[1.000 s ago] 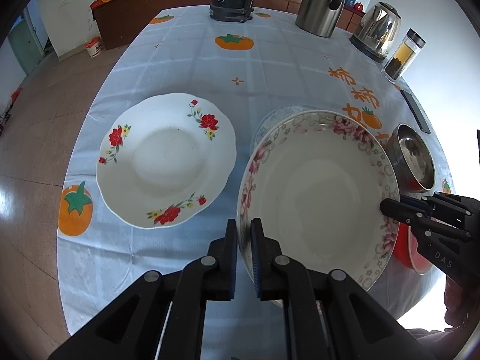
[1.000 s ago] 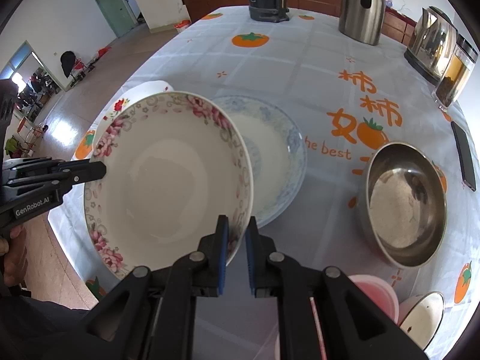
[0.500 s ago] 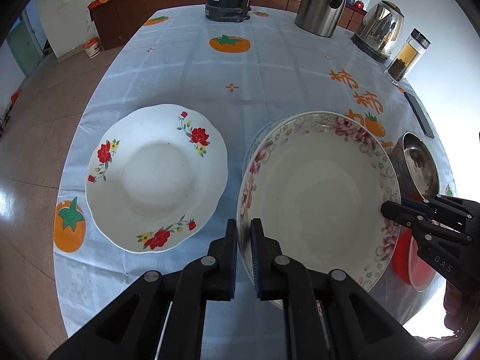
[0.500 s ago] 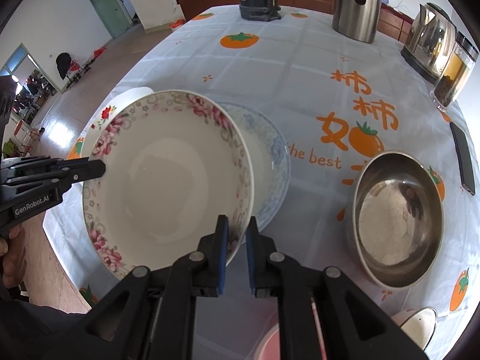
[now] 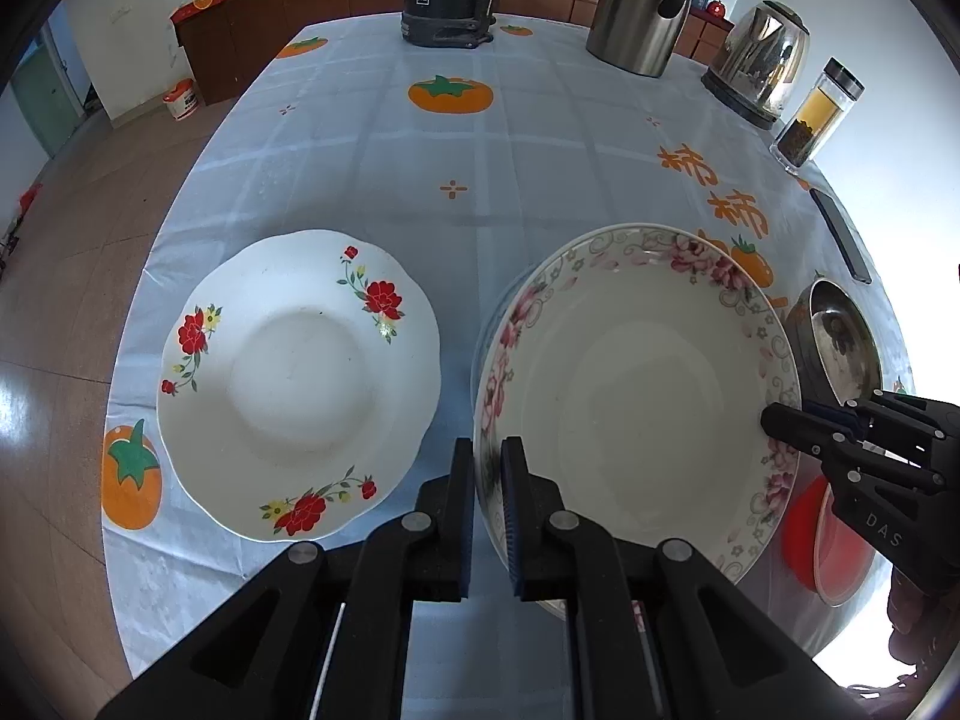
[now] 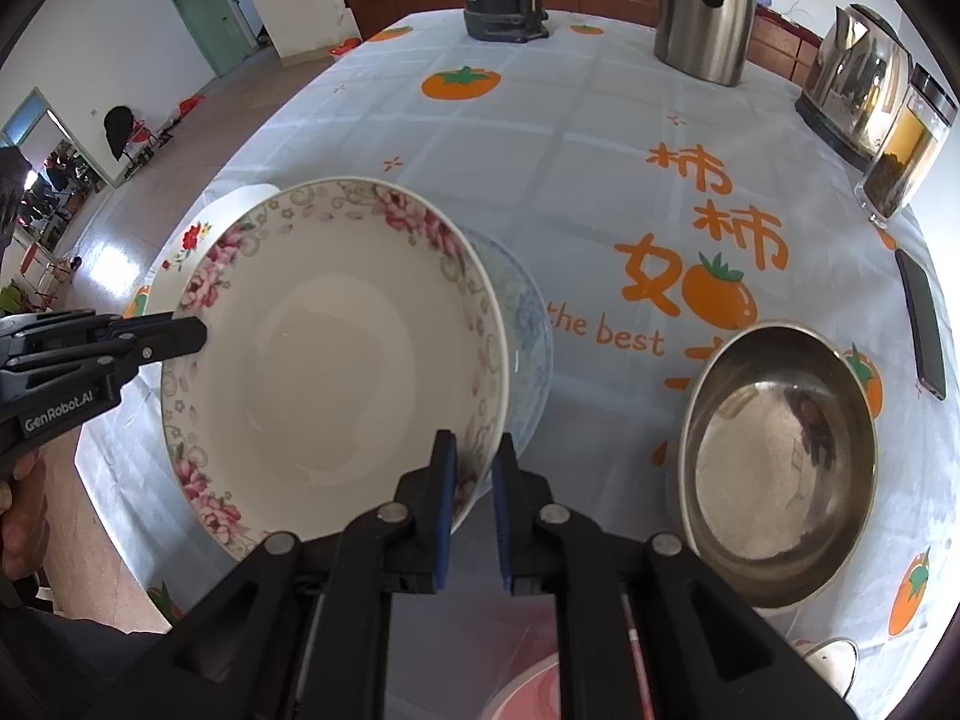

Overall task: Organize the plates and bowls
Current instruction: 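Lift the floral plate with the right tool and carry it over the blue-patterned plate, then lower the floral plate onto the blue-patterned plate with the right tool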

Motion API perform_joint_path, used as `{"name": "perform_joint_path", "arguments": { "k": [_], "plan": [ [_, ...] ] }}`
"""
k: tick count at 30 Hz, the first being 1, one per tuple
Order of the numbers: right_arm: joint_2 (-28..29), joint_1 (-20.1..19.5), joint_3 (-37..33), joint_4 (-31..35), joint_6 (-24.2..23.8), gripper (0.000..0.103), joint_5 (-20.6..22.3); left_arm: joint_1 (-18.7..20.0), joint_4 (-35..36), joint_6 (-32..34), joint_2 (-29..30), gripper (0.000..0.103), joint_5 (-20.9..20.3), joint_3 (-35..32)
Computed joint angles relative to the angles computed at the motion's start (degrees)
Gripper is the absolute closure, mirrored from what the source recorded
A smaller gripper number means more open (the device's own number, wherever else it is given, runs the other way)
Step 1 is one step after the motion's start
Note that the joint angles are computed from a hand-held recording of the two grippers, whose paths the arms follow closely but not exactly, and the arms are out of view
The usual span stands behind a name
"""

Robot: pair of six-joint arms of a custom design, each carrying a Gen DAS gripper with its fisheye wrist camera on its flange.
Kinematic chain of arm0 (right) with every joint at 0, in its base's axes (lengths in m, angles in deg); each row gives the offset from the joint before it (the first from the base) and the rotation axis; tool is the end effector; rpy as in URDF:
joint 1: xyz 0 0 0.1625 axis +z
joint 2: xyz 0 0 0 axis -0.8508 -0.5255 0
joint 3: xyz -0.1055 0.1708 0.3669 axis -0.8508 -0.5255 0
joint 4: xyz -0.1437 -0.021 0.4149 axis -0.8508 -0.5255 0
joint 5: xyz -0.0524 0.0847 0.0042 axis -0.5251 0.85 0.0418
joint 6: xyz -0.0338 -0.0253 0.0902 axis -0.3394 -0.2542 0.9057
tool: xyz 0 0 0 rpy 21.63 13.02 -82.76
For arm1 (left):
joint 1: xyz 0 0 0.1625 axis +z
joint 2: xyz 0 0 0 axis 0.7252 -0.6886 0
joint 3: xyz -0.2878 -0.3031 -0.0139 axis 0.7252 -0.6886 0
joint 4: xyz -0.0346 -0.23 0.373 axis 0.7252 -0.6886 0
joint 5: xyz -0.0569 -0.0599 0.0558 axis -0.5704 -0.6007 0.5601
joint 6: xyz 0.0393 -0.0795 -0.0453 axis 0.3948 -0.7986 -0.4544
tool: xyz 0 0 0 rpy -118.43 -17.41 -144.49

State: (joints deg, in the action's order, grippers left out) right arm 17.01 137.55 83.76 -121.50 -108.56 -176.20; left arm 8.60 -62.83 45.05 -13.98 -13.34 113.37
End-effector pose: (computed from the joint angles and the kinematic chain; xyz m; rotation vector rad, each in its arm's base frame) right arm -0.0580 -0.8280 0.2742 0.6757 -2.5335 0.2448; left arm -0.3168 -0.8061 -0.0756 0.2181 2.4206 -0.4418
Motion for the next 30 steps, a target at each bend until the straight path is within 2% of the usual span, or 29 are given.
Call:
{"name": "perform_joint_path", "arguments": {
  "k": [30],
  "plan": [
    [3.68, 0.29, -5.64, 0.94, -1.03, 0.091, -2.39, 0.83, 2.56, 0.19, 4.65, 0.094, -0.03, -7.97]
  ]
}}
